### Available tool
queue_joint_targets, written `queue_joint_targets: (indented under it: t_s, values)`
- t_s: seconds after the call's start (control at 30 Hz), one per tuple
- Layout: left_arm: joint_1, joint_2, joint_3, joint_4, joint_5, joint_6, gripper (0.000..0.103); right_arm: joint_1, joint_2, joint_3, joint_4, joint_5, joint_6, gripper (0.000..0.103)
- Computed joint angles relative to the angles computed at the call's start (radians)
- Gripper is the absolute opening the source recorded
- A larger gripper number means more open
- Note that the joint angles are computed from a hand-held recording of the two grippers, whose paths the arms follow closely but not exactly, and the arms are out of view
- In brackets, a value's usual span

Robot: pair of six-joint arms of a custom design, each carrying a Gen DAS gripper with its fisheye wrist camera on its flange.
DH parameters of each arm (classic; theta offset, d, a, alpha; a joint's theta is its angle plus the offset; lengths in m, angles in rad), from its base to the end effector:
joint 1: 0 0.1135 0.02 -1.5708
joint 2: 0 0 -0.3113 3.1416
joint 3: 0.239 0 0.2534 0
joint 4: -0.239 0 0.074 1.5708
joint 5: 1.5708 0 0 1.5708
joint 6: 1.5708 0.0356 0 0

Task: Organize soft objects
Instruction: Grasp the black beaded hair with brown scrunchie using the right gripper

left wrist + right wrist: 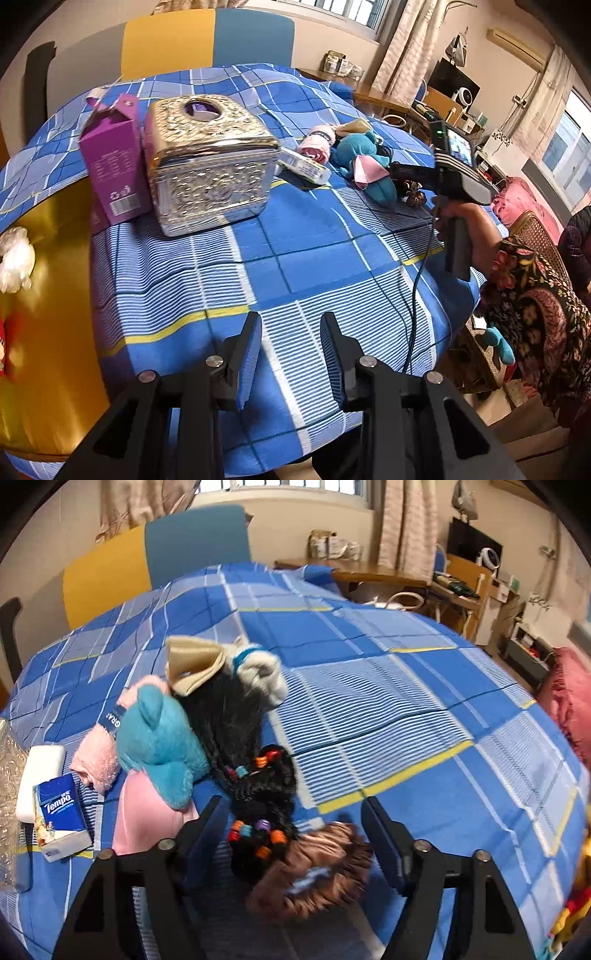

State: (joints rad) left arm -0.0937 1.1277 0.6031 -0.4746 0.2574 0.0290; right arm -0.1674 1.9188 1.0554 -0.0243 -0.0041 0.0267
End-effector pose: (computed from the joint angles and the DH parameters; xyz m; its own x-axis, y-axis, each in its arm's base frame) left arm 0.1867 -0.0266 0.2322 -0.8304 0.1062 -0.5470 0.2518 0.9472 -0.1983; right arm 0.3953 -0.0667 0.1730 -0.7601 0.1555 -0.6309 0.1844 0.9826 0.0200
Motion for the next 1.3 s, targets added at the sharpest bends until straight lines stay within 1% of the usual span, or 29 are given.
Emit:
queue_joint_targets:
  t_s: [0.07, 0.1, 0.17, 0.3, 0.37, 0.5, 0.63, 0.8, 0.93, 0.97, 1.03, 1.07, 1.13, 1.17, 1.27, 1.3]
  values:
    - [-0.030, 0.015, 0.004, 0.016, -0.018, -0.016, 0.032, 0.004, 0.025, 0.012, 0.003, 0.008, 0.001, 0.061]
    - [-0.046, 0.024, 0.007, 0.025, -0.024, -0.026, 0.032, 0.005, 0.031, 0.011, 0.007, 0.008, -0.001, 0.059]
    - [-0.081, 0.043, 0.016, 0.043, -0.036, -0.046, 0.032, 0.000, 0.025, -0.004, 0.024, 0.000, 0.002, 0.046]
    - [-0.145, 0.086, 0.036, 0.079, -0.057, -0.075, 0.032, -0.014, -0.002, -0.042, 0.048, -0.030, -0.017, 0.039]
    - [-0.176, 0.112, 0.054, 0.095, -0.061, -0.092, 0.032, -0.016, -0.026, -0.073, 0.065, -0.033, -0.021, 0.038]
    - [-0.246, 0.172, 0.099, 0.139, -0.087, -0.121, 0.032, -0.049, -0.091, -0.167, 0.113, -0.077, -0.005, 0.038]
    - [-0.316, 0.252, 0.168, 0.184, -0.121, -0.141, 0.032, -0.092, -0.154, -0.287, 0.232, -0.106, 0.044, 0.037]
    - [-0.394, 0.402, 0.301, 0.250, -0.186, -0.169, 0.032, -0.140, -0.169, -0.363, 0.352, -0.120, 0.137, 0.037]
    - [-0.431, 0.554, 0.427, 0.288, -0.224, -0.172, 0.032, -0.167, -0.169, -0.390, 0.400, -0.146, 0.166, 0.037]
    - [-0.433, 0.584, 0.452, 0.290, -0.220, -0.172, 0.032, -0.170, -0.169, -0.392, 0.406, -0.152, 0.169, 0.037]
    - [-0.431, 0.687, 0.547, 0.271, -0.211, -0.194, 0.032, -0.177, -0.169, -0.401, 0.423, -0.160, 0.177, 0.037]
    - [-0.425, 0.736, 0.593, 0.254, -0.196, -0.211, 0.032, -0.180, -0.168, -0.404, 0.429, -0.163, 0.181, 0.037]
    - [-0.422, 0.811, 0.672, 0.216, -0.204, -0.242, 0.033, -0.184, -0.164, -0.406, 0.436, -0.169, 0.185, 0.037]
    - [-0.413, 0.861, 0.724, 0.198, -0.192, -0.258, 0.037, -0.184, -0.161, -0.406, 0.440, -0.170, 0.186, 0.037]
    - [-0.405, 0.926, 0.780, 0.218, -0.177, -0.277, 0.041, -0.186, -0.154, -0.407, 0.448, -0.182, 0.187, 0.037]
    - [-0.401, 0.952, 0.811, 0.206, -0.171, -0.278, 0.043, -0.187, -0.153, -0.408, 0.450, -0.185, 0.188, 0.037]
